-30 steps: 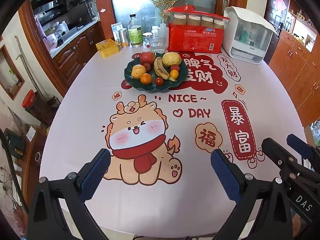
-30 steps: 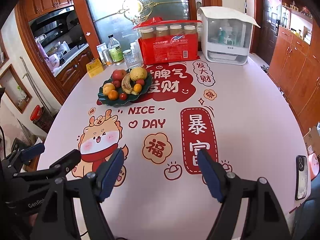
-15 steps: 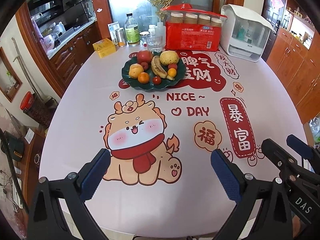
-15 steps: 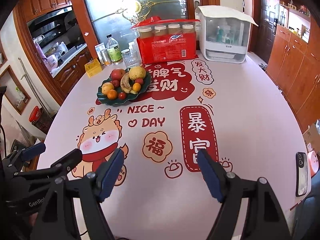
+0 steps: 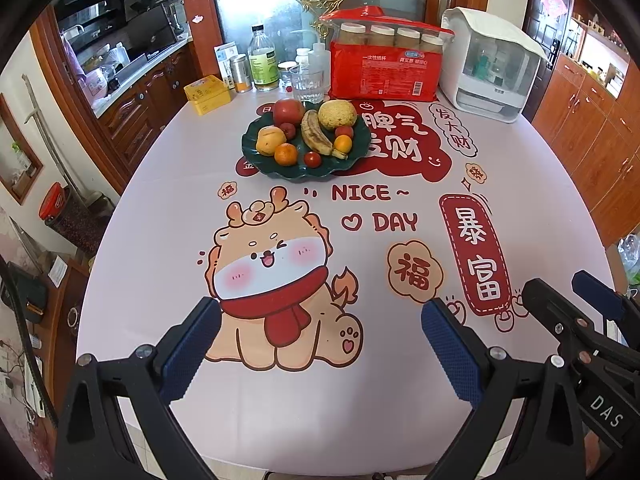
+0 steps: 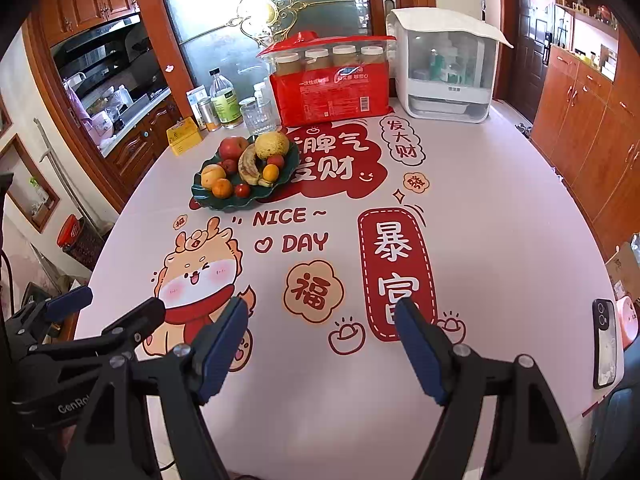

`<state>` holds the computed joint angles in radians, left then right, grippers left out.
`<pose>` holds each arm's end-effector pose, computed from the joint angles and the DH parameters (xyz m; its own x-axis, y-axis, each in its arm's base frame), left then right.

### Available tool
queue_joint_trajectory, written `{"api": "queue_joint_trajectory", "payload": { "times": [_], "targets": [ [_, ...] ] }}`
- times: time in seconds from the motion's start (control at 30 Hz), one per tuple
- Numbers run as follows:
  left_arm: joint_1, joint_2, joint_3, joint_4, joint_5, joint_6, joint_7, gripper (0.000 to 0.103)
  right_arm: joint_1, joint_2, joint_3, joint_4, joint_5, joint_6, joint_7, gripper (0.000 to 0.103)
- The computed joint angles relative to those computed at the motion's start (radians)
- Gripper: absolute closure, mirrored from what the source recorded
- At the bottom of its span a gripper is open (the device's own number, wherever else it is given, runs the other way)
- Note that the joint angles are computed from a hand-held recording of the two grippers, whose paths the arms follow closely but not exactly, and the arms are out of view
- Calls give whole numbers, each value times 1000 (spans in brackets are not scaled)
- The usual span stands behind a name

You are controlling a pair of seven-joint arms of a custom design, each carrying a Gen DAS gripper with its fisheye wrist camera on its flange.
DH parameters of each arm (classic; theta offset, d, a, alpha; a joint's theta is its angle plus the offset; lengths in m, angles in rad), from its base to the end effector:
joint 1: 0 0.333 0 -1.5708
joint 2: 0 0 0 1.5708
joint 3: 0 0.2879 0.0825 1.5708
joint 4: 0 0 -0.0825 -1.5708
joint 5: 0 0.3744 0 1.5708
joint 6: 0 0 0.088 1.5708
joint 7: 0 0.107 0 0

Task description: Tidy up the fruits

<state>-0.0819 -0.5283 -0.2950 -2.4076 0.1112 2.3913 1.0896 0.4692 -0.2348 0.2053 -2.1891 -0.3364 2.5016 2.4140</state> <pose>0.4066 -0.1727 0.5277 0.0463 -0.9989 -0.0120 -0.8558 -0.0335 -0.5162 0.4033 0.3330 0.5199 0.0894 -0.9897 -0.1120 -0.8227 -0.0100 -0.5683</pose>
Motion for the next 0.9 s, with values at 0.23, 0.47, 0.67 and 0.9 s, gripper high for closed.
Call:
{"api": "queue_joint_trajectory", "payload": {
  "times": [0.23,0.47,0.67,0.9],
  "targets": [
    [-1,0,1,-5,-1,10,2,3,-2,-2,3,-8,-8,11,10,27],
    [2,2,-2,-4,4,13,1,3,-2,-2,2,-9,-7,12,10,27],
    [0,3,-2,-2,5,10,-1,3,-1,-3,1,-9,-4,11,9,27],
    [0,5,-2,0,5,9,-4,3,-2,-3,1,-9,-4,11,9,27]
  ]
}}
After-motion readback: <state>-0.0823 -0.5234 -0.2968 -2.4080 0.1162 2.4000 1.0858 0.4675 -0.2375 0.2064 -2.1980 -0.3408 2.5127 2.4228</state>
